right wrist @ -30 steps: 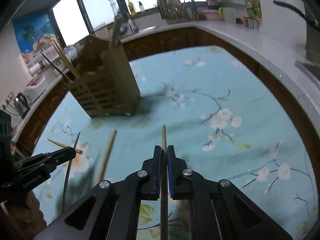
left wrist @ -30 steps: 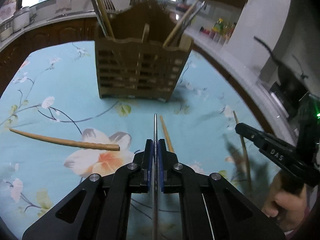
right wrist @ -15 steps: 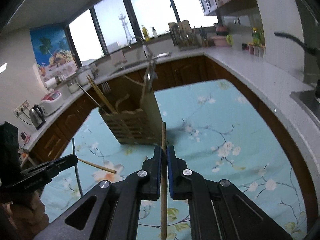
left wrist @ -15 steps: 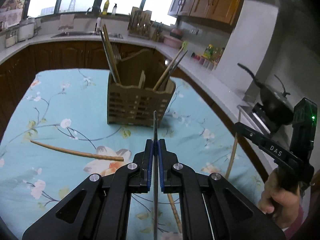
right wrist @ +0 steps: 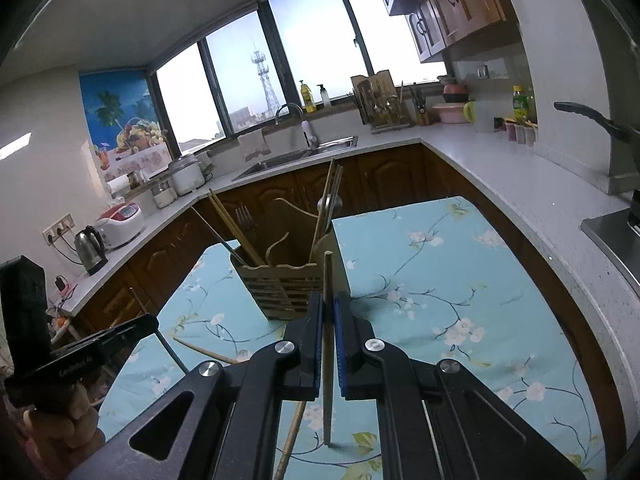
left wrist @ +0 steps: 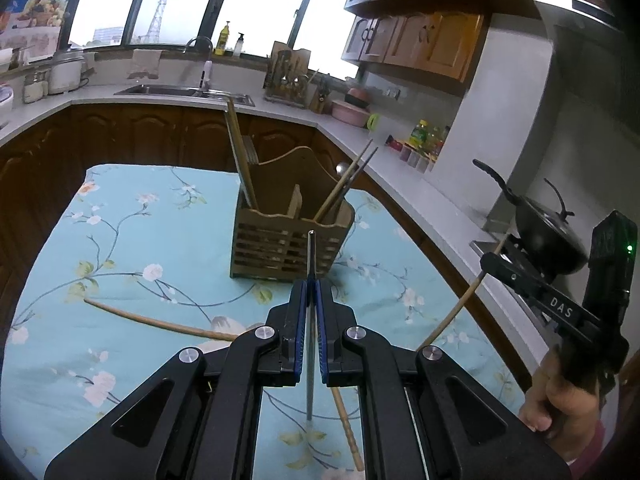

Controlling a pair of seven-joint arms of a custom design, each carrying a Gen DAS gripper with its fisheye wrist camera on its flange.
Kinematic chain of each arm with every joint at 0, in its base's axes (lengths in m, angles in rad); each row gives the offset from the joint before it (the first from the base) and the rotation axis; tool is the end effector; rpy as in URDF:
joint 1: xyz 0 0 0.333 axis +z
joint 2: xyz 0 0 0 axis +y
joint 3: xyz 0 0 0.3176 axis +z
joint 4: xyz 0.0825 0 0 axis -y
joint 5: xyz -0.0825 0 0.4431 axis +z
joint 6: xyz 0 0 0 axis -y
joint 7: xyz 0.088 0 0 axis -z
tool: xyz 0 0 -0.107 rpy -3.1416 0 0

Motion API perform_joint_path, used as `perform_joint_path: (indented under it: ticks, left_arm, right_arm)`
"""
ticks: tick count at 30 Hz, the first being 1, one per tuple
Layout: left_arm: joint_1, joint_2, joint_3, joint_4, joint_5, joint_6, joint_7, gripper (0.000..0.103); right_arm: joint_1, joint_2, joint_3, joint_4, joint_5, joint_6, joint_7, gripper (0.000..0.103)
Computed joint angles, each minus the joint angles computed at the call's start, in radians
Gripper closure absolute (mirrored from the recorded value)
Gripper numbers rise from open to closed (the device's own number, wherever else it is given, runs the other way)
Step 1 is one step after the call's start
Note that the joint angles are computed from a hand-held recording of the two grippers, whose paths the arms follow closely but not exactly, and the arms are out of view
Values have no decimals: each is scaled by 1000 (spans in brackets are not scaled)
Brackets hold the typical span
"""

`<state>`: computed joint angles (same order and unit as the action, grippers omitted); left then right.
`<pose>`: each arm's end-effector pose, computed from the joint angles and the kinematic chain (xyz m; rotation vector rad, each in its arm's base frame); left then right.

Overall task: Organize utensils
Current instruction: 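Carry both chopsticks up and lower them into the wooden holder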

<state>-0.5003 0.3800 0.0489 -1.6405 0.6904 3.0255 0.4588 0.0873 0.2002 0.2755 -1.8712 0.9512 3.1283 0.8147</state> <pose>0.6599 -0.3789 0.4799 -1.7149 1.7121 -1.2561 0.6741 0.1680 0.4808 -1.5965 1.3918 -0.5517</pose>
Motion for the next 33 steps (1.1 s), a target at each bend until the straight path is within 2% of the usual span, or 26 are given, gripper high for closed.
perform_joint_path:
  ticks: [13, 20, 24, 27, 29, 33]
  left_arm:
    - [-16, 6, 47, 44, 66, 10, -67, 99]
    - [-35, 37, 108, 169, 181, -4, -149, 99]
    - [-12, 86, 106, 282, 212, -23, -161, 99]
    - [12, 152, 93, 402, 193, -45, -128, 99]
    - [30, 206, 78, 491, 156, -66, -81, 99]
    - [51, 336, 69, 690, 64, -119, 12, 99]
  right_arm:
    - [-7, 21, 23, 81, 129, -3, -145, 97]
    - [-7, 78, 38, 198, 101, 13, -151, 97]
    - [-39, 134, 94, 301, 77, 43, -167, 97]
    - [-14, 188, 71, 384, -22, 38, -82, 97]
    - [45, 233, 0, 454, -119, 22, 14, 97]
    - [120, 321, -100, 579, -252, -7, 165, 97]
